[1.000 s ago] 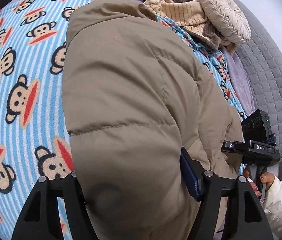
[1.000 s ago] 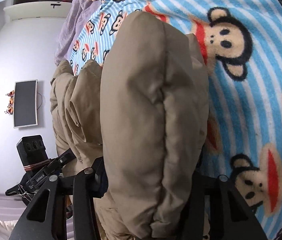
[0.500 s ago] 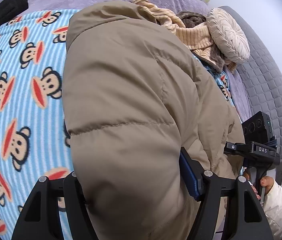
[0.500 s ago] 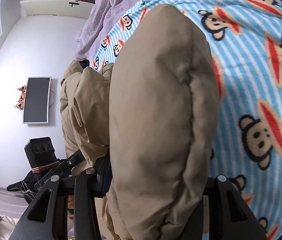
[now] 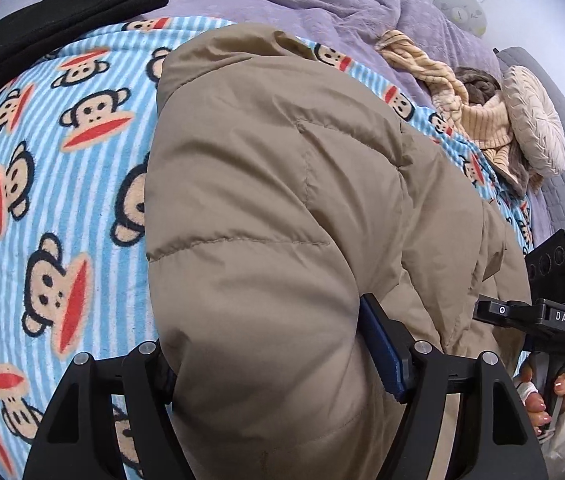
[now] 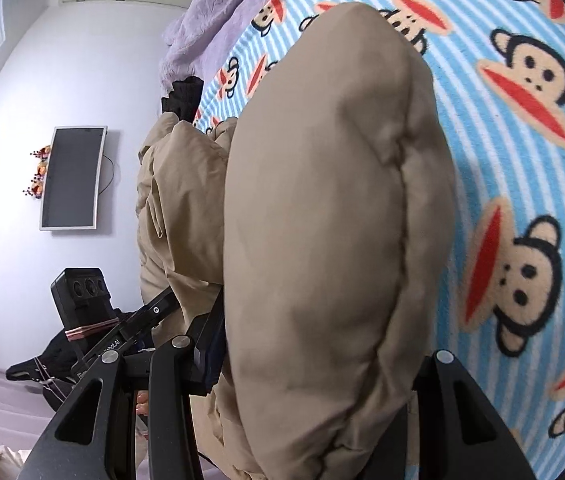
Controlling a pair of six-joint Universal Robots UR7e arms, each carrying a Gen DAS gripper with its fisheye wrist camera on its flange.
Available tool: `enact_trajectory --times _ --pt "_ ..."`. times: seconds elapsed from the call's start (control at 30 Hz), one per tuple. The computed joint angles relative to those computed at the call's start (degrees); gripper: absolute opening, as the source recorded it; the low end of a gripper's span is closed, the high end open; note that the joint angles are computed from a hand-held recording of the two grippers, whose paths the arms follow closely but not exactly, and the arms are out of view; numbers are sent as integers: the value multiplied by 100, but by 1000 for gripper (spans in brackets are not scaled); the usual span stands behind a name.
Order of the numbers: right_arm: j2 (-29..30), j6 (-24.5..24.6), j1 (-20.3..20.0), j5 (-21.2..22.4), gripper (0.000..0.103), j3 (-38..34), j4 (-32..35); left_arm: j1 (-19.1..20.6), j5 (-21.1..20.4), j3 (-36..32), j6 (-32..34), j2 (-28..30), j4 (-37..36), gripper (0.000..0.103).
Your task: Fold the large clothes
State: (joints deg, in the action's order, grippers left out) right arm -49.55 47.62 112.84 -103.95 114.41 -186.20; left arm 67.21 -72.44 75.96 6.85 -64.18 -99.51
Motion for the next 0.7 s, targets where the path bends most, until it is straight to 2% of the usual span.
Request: enact_trajectory --times 0.13,0.23,0.43,0.57,0.6,0.63,0.7 --pt "106 182 32 -341 48 -232 493 6 99 165 115 -41 -187 81" --pt "50 464 111 -639 54 -349 1006 -80 277 230 74 -79 -198 83" --pt "-71 911 509 -1621 60 -822 2637 -375 885 629 158 -425 -810 83" --pt "-138 1383 955 -2476 60 -1204 3831 -482 865 854 384 -702 -1151 83" --pt "-145 1457 1098 -2740 55 -1277 4055 -511 853 908 444 -755 -1134 83" --pt "-254 1424 1170 -2950 43 -1321 4232 -548 853 997 532 -808 -1097 83" --pt "-308 1435 1382 -3261 38 -1320 4309 -638 984 1216 690 -893 -1015 83"
